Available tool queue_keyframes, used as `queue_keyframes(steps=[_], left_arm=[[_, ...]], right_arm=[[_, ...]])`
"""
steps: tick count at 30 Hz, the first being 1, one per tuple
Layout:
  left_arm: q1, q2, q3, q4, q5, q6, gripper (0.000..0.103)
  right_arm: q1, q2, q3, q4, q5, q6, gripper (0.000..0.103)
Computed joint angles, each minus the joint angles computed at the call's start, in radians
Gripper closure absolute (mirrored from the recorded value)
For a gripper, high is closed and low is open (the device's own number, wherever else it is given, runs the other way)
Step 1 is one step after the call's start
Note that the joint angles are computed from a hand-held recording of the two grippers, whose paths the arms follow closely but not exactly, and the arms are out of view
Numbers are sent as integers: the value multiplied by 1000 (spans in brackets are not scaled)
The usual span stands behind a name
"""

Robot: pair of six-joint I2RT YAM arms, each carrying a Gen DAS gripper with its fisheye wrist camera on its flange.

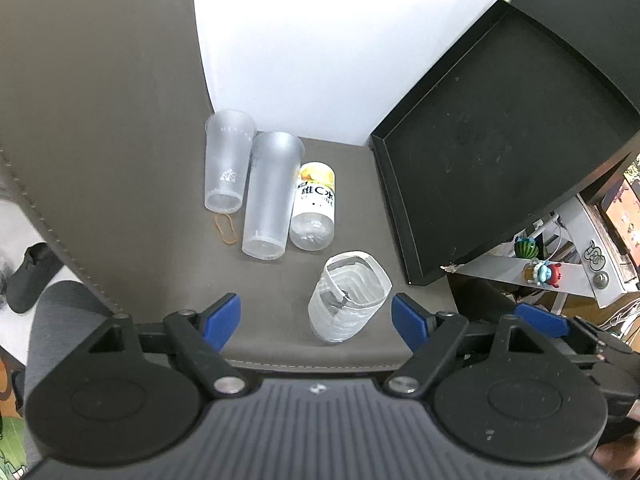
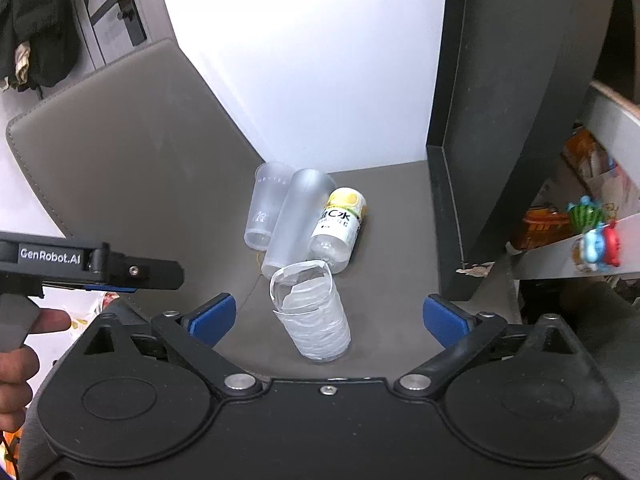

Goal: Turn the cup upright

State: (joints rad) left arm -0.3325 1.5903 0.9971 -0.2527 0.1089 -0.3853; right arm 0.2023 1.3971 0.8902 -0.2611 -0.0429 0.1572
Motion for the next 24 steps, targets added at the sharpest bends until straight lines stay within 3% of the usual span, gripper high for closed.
queue_keyframes(steps=[24], left_arm=[[-37, -242, -152, -35, -46, 61, 20]], right_arm=[[-23, -237, -3, -191, -5, 35, 0]])
